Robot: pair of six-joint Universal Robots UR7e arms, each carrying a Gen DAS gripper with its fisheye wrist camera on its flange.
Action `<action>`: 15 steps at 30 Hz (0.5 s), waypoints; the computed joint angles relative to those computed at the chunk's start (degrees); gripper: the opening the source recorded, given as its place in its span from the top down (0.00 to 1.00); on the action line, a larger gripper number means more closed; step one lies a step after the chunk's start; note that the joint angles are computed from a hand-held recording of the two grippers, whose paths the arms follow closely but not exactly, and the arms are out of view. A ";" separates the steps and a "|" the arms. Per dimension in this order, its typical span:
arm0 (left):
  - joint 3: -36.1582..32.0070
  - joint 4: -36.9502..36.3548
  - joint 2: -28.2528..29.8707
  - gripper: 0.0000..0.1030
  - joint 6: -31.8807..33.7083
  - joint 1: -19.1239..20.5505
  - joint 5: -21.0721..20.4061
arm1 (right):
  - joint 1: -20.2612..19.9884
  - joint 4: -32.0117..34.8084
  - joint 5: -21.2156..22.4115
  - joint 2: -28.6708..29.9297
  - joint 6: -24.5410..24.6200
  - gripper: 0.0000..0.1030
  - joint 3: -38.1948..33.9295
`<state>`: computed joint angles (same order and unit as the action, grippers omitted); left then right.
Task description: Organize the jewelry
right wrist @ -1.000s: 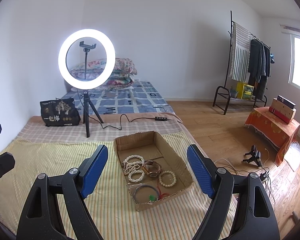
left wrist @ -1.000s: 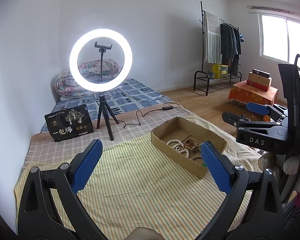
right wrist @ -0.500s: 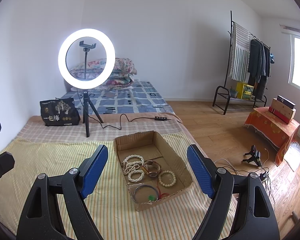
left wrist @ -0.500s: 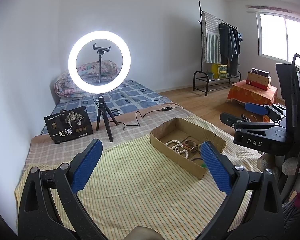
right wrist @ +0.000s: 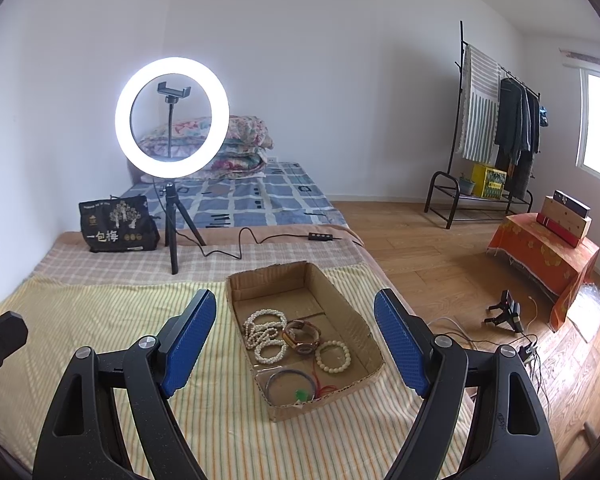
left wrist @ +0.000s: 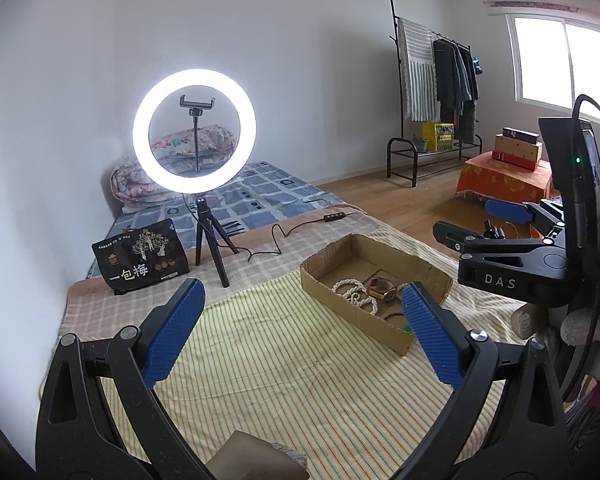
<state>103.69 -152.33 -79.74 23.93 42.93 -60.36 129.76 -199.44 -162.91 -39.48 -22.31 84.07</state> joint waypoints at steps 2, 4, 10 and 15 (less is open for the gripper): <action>-0.74 1.90 0.13 0.02 -1.31 0.24 -0.60 | -0.04 -0.01 0.07 -0.19 0.15 0.21 0.28; -1.33 3.53 0.22 0.02 -2.52 0.49 -1.29 | -0.03 0.05 0.04 -0.26 0.07 0.21 0.38; -2.15 5.33 0.53 0.02 -5.03 1.14 -2.27 | -0.09 0.85 0.41 -0.46 0.29 0.21 0.73; -2.42 5.23 0.70 0.02 -5.65 1.38 -2.40 | -0.10 1.42 0.57 -0.77 0.63 0.21 1.16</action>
<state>101.27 -147.11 -79.04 18.29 44.31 -62.76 129.66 -198.02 -162.34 -40.25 -21.68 85.23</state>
